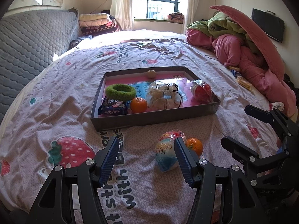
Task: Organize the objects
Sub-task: 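Withdraw both grippers from the tray toward the egg pack and orange, then grasp the large Kinder egg pack with the left gripper while the right gripper grasps the orange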
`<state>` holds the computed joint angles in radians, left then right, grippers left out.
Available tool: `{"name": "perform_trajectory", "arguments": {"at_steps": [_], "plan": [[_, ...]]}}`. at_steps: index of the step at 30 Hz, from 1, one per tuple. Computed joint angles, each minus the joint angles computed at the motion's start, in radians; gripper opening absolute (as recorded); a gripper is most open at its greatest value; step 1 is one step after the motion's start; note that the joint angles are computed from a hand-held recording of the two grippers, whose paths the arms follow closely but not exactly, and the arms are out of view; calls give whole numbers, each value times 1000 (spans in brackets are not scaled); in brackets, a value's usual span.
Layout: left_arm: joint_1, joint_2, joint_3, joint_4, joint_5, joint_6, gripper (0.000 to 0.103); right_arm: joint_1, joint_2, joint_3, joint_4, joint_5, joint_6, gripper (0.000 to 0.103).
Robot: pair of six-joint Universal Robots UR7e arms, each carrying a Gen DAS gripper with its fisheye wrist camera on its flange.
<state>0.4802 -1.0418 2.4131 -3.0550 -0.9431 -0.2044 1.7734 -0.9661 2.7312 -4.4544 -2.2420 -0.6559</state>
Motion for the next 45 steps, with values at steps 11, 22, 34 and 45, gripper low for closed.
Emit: {"name": "perform_trajectory", "arguments": {"at_steps": [11,22,34,45], "plan": [[-6,26,-1,45,-41,-4,63,-12,4,15,80,-48,43,89],[18,62,-18,62,-94,14,63,-16,52,-5,136,-87,29,89],[53,104,-49,43,-138,43,63,-45,102,-30,118,-68,-15,89],[102,140,-88,31,-173,77,63,-83,154,-87,100,-62,-96,78]]}}
